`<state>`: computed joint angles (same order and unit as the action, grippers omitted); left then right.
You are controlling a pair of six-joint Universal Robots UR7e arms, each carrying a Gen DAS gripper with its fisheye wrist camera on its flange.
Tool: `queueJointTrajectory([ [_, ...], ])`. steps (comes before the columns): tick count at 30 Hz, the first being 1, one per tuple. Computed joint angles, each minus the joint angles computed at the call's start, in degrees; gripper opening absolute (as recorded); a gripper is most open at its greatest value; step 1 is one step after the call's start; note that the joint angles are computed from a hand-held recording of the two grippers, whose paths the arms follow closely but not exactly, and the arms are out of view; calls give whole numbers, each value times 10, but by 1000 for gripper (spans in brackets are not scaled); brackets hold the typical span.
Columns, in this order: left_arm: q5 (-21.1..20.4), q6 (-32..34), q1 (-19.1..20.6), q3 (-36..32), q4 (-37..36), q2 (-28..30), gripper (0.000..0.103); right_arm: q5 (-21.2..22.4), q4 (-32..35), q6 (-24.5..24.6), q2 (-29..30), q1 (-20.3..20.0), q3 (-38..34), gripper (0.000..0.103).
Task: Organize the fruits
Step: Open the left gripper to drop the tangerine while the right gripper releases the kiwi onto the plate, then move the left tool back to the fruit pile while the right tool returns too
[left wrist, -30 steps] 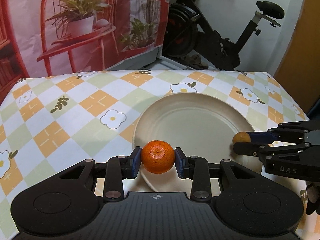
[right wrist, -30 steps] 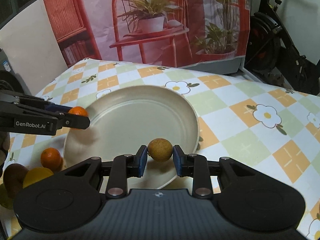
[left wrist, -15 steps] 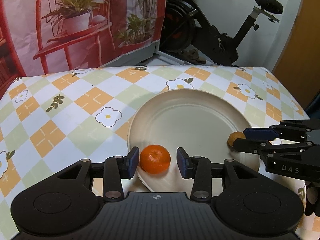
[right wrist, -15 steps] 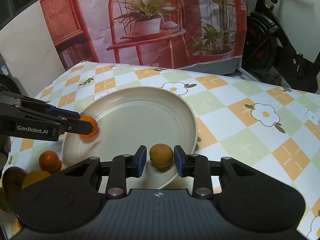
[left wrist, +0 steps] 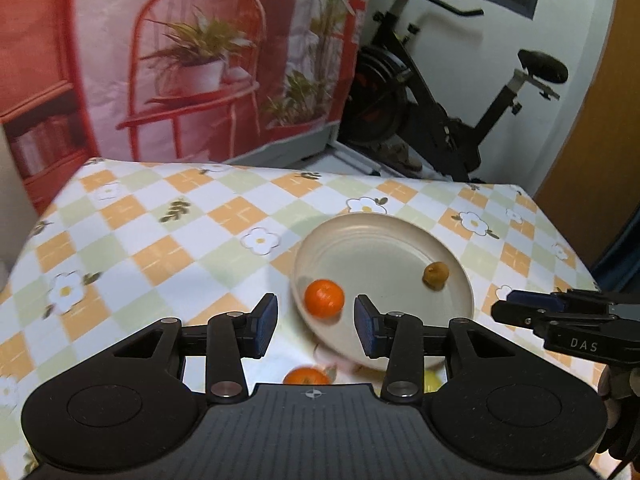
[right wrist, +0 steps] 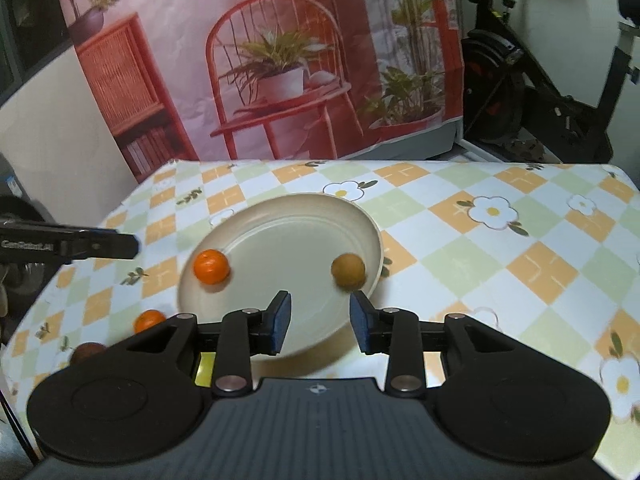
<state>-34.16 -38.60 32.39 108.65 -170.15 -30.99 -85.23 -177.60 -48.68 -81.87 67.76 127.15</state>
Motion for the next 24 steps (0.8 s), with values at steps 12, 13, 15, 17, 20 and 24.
queueJointTrajectory([
  [12,25,-183,-75,110,109,-80,47,34,15,-3,-106,-28,92,36],
  [13,23,-195,-79,116,116,-83,47,36,15,-6,-113,-29,99,36],
  [15,18,-206,-86,126,117,-85,47,36,12,-11,-122,-30,109,36],
  [17,17,-213,-91,132,119,-84,48,35,9,-17,-129,-30,119,36],
  [20,12,-216,-92,135,118,-80,49,30,9,-24,-136,-28,129,36],
  [24,9,-222,-96,145,106,-78,49,24,11,-37,-142,-28,139,36],
])
